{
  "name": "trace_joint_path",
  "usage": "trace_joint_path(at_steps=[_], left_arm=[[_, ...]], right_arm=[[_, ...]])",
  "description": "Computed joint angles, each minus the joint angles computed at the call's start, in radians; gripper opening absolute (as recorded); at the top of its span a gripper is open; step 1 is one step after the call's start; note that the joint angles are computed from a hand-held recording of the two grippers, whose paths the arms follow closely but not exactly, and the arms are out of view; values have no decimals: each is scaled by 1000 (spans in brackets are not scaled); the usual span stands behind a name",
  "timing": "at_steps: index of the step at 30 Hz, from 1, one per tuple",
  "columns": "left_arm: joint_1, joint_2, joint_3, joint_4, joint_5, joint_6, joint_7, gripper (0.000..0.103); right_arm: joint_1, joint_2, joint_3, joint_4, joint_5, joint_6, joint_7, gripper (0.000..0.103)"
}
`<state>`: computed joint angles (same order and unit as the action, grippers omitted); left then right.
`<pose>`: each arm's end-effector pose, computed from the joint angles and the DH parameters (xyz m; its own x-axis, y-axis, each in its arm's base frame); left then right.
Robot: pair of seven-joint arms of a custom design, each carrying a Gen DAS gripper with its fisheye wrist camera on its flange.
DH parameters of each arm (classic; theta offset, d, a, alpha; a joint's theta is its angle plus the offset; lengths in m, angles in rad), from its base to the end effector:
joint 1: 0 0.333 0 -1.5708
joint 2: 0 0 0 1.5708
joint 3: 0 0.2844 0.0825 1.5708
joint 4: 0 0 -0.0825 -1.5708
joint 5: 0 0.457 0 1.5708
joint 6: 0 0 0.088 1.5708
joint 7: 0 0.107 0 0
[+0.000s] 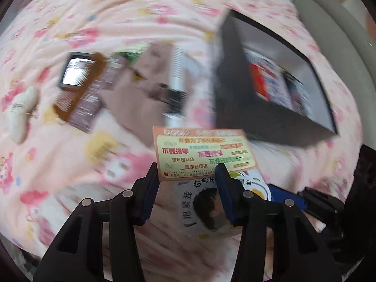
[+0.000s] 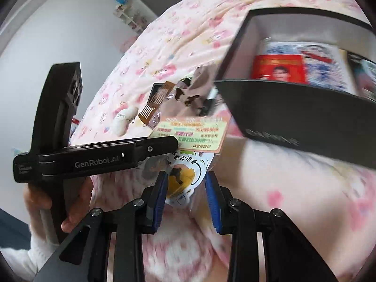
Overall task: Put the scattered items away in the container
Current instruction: 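Lift the sticker card with the left gripper and carry it over the box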
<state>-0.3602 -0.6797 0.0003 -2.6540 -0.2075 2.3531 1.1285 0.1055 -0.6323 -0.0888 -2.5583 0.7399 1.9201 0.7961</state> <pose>0.4291 -0.1645 0.4359 0.1486 -0.9344 0.3237 -0.9422 -0.2332 -0.2405 0.4479 0.0571 0.4408 0.5312 -0.6436 -0.5509 -0.8454 -0.3603 -0.3943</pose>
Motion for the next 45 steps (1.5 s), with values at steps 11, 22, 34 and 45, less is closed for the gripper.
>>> trace_joint_path(at_steps=[11,22,34,45], left_arm=[[-25,119,-54,66,-9,-1,-40,47],[-145,63,3,13,-209,120,116,27],[17,160,-108,112,81,-53,-141,42],[-37,202,-88,137,-44,49,17,30]], right_arm=[[-112,-61,-15,-68,-132,101,92,30],[-58,-158,-36,-104,-53,82,-63,15],[-116,48,-28,7,-108,82,46,23],[-108,52,-46,23,-49,9,-14,21]])
